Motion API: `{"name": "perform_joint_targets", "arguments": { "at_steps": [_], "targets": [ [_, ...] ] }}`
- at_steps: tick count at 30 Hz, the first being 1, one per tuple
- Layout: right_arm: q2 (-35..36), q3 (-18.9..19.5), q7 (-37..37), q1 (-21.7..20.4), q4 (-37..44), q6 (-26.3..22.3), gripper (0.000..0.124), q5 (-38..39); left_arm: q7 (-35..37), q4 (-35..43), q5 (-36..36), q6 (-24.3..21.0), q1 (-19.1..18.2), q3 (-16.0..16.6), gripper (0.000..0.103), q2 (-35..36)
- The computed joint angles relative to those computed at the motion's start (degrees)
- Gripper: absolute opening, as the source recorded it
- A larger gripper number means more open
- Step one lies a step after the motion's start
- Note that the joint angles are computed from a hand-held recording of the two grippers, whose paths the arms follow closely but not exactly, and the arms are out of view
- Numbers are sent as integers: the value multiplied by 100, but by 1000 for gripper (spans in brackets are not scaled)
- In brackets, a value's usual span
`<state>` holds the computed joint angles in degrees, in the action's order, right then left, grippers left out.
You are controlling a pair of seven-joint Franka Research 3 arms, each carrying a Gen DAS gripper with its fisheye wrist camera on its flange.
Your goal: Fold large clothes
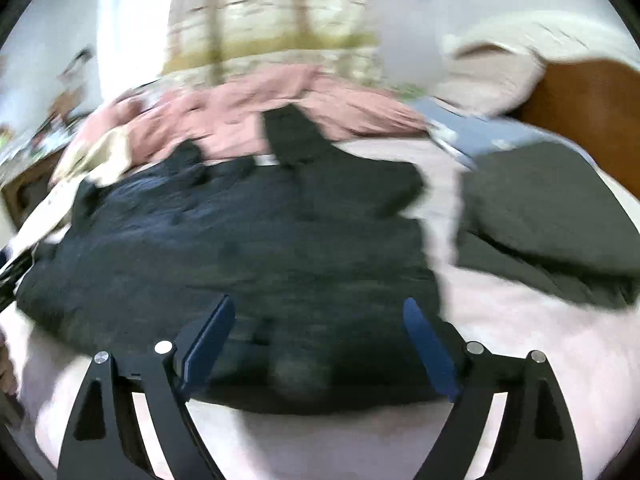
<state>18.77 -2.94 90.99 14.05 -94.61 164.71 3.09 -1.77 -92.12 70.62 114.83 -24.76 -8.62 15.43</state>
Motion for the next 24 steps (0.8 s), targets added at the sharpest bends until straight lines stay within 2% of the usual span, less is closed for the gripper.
{"name": "perform_joint_targets", "arguments": {
  "at_steps": [1, 2, 4, 7, 9, 11, 12, 13, 14, 15, 16, 17, 18, 19, 21, 24],
  "targets": [
    [63, -282, 496, 136, 105, -305, 88, -182, -87, -198, -88, 32, 54, 16, 102, -135],
    [104, -364, 737, 142, 180, -522, 88, -229, -173, -389, -221, 108, 139, 16, 102, -269],
    [188, -212, 817, -118, 344, -920, 88, 46, -372, -685, -592, 268, 338, -5, 102, -484],
    [245, 297, 244, -668, 455, -1217, 88, 966, -677, -1308, -1280, 1350, 818, 6, 102, -867],
    [218, 400, 5, -766, 404, -1202, 85, 1271, -884, -1736, -1820, 2286, 1139, 43, 99, -1043],
    [273, 549, -509, -887, 513, -1392, 75, 1553, -1026, -2247, -2438, 3507, 1456, 103, 70, -1168],
    [299, 609, -767, -910, 553, -1479, 67, 1651, -1209, -2436, -2529, 4082, 1629, 68, 68, -1175],
    [321, 650, -991, -935, 591, -1563, 60, 1756, -1481, -2557, -2323, 4338, 1602, 158, 58, -1230],
    [350, 677, -1166, -936, 634, -1649, 42, 1844, -1517, -2572, -2201, 4433, 1627, 143, 39, -1242],
    [363, 728, -1370, -949, 655, -1702, 27, 1975, -1347, -2576, -2237, 4627, 1657, 115, 31, -1221],
    [293, 735, -1472, -930, 550, -1598, 21, 2088, -1240, -2573, -2266, 4530, 1645, 76, 24, -1258],
    [227, 686, -1464, -866, 429, -1397, 16, 2118, -1187, -2520, -2277, 4219, 1595, 15, 21, -1295],
    [101, 647, -1450, -814, 231, -1153, 14, 2160, -1232, -2485, -2238, 3851, 1531, -51, 20, -1368],
    [-25, 657, -1488, -809, 52, -938, 13, 2282, -1440, -2522, -2051, 3693, 1499, -88, 18, -1462],
    [-334, 625, -1456, -773, -355, -603, 11, 2441, -1601, -2611, -1736, 3512, 1484, -169, 18, -1649],
    [-746, 462, -1120, -606, -893, -233, 9, 2257, -1464, -2629, -1681, 3251, 1467, -291, 16, -1732]
  ]
}}
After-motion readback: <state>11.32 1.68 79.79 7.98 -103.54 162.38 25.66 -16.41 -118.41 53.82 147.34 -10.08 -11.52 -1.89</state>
